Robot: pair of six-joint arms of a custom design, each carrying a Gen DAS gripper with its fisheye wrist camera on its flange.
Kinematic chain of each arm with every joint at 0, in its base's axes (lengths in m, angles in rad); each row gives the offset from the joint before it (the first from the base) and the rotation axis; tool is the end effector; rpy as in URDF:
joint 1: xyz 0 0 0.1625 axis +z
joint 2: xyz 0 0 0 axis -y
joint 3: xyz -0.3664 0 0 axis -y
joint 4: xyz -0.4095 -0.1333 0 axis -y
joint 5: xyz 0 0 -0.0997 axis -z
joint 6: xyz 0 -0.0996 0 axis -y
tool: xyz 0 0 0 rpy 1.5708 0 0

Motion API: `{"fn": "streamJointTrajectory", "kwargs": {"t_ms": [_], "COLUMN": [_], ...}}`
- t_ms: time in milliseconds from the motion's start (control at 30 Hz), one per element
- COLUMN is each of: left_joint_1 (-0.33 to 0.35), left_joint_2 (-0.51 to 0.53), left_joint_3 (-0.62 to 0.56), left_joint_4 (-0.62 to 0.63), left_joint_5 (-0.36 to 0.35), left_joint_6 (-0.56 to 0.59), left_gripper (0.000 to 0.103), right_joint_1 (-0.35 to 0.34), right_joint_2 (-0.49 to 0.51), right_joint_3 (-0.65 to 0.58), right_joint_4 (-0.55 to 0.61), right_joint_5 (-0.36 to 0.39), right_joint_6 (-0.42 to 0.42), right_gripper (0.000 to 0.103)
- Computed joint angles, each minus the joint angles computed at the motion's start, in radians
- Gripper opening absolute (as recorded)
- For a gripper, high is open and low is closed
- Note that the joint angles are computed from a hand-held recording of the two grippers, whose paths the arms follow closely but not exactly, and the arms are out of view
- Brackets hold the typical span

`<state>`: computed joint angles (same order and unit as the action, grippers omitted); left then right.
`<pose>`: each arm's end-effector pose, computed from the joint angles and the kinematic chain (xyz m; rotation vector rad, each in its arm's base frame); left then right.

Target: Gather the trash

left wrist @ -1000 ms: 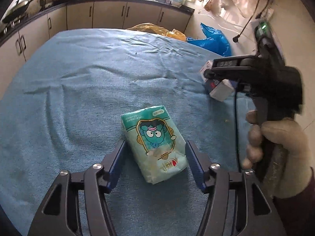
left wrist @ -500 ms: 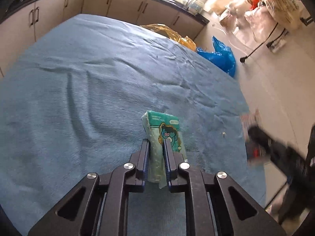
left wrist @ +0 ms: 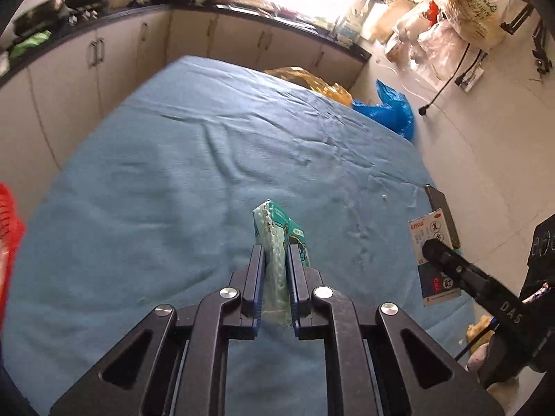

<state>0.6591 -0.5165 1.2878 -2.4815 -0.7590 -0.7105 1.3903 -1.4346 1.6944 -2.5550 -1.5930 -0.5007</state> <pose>-0.4437 -0.6037 0.0040 0.1784 2.5232 -0.9094 0.0237 -0.6002 0.4118 0.4223 -2.6867 0.9613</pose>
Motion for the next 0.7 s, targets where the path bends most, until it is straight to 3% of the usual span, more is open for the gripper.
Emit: {"fn": "streamJointTrajectory", "kwargs": {"t_ms": [200, 400, 700], "left_joint_1": [-0.042, -0.078, -0.117], "left_joint_2": [-0.104, -0.196, -0.277], "left_joint_3": [0.154, 0.275, 0.363], "left_joint_4": [0.047, 0.154, 0.274], "left_joint_5": [0.099, 0.195, 0.292], "left_joint_6": [-0.131, -0.281, -0.42], "left_gripper": [0.012, 0.012, 0.012], "right_joint_1": [-0.016, -0.011, 0.027], "right_joint_2": [-0.046, -0.059, -0.079], "right_joint_3": [0.077, 0.125, 0.195], "right_joint_4": [0.027, 0.031, -0.011], "right_joint_5": [0.046, 0.045, 0.033], "right_joint_6": [-0.009, -0.016, -0.064], "right_gripper": [0.038, 0.038, 0.038]}}
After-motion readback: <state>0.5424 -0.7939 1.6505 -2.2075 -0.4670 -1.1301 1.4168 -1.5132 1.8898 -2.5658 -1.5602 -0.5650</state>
